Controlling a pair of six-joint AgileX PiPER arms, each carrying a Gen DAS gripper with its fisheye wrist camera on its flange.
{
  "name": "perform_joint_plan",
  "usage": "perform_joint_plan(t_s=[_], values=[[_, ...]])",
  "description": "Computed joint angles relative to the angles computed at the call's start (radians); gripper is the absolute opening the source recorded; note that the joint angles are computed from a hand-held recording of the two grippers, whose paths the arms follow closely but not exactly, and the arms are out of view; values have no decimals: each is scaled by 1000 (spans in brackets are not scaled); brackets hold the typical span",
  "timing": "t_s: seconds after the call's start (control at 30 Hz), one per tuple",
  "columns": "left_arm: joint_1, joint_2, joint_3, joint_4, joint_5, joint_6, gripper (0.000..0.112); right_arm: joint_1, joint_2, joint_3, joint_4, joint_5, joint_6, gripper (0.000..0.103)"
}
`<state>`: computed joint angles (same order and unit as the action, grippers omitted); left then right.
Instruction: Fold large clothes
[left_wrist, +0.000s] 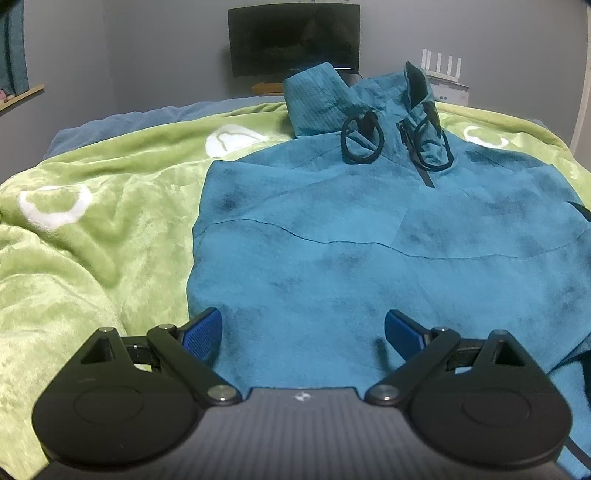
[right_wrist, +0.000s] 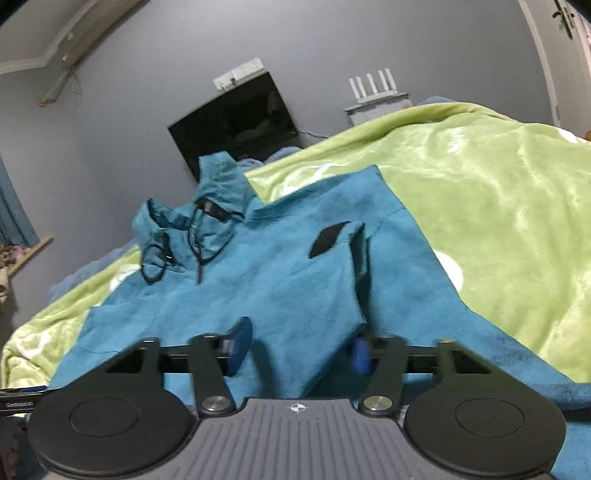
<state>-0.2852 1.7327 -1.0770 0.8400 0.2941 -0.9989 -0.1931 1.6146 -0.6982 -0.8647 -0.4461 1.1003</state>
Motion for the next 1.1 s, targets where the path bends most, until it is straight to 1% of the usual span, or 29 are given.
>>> perform_joint_plan(t_s=[0.03,0.07,0.1,0.13,0.2,0.23,0.27,0.3,0.33,0.4,0.43,0.47,0.5,0.53,0.57,0.6,0.67,0.7,0.73,0.77,0.8,0.83,0.87,0.9,0.97,1.0,1.03,1.07,1.1], values=[[-1,-1,1,2,-1,-1,95,4,-18,-8,-34,29,22,9],[-1,-5,8,18,-7,-13,95,1,-26,-14,-33,24,5,9],[-1,-9,13,31,-15,-22,95,-7,-38,-12,6,-2,-53,8],[-2,-11,16,39,-18,-21,95,-1,-53,-7,83,-14,-151,8],[-7,-9,13,41,-14,-6,95,12,-73,-16,226,-10,-336,8],[-10,-5,8,28,-10,16,95,16,-73,-29,262,2,-381,8],[-15,2,1,15,-1,39,95,15,-59,-54,260,25,-386,9],[-20,11,-10,3,15,60,95,24,-39,-84,275,76,-406,15],[-22,20,-20,-16,29,89,95,40,-13,-113,329,137,-466,27],[-26,41,-45,-75,59,163,95,59,31,-142,516,225,-666,33],[-29,47,-50,-80,67,174,95,53,38,-134,616,231,-766,34],[-30,51,-52,-82,69,180,95,50,40,-113,716,208,-857,35],[-29,51,-53,-86,67,186,95,50,35,-89,802,176,-916,40],[-30,51,-51,-80,63,184,95,47,20,-66,849,147,-936,44],[-29,49,-46,-69,54,176,95,48,4,-52,855,123,-924,46],[-30,41,-33,-34,33,143,95,45,-10,-38,822,92,-890,47],[-33,19,5,75,-30,50,95,39,-44,-16,699,39,-799,51],[-34,5,29,142,-74,7,95,34,-57,-6,620,16,-754,56],[-38,-3,41,168,-97,2,95,44,-61,-5,555,4,-728,60],[-45,-6,49,163,-117,37,95,56,-58,-11,505,7,-712,61],[-55,-2,50,119,-125,112,95,73,-50,-19,453,16,-702,63],[-65,8,43,43,-118,212,95,90,-40,-23,395,24,-689,65],[-75,22,31,-39,-103,312,95,113,-27,-25,378,33,-710,65],[-82,41,13,-125,-80,412,96,136,-11,-35,400,54,-770,67],[-82,88,-39,-302,-14,587,101,188,21,-66,542,160,-970,67],[-75,106,-60,-366,11,643,103,202,44,-91,634,215,-1070,70],[-70,113,-64,-404,18,669,103,202,70,-110,734,254,-1170,73],[-61,117,-70,-462,21,716,103,202,82,-111,834,256,-1244,75],[-56,114,-66,-484,16,733,103,203,79,-99,905,245,-1279,75]])
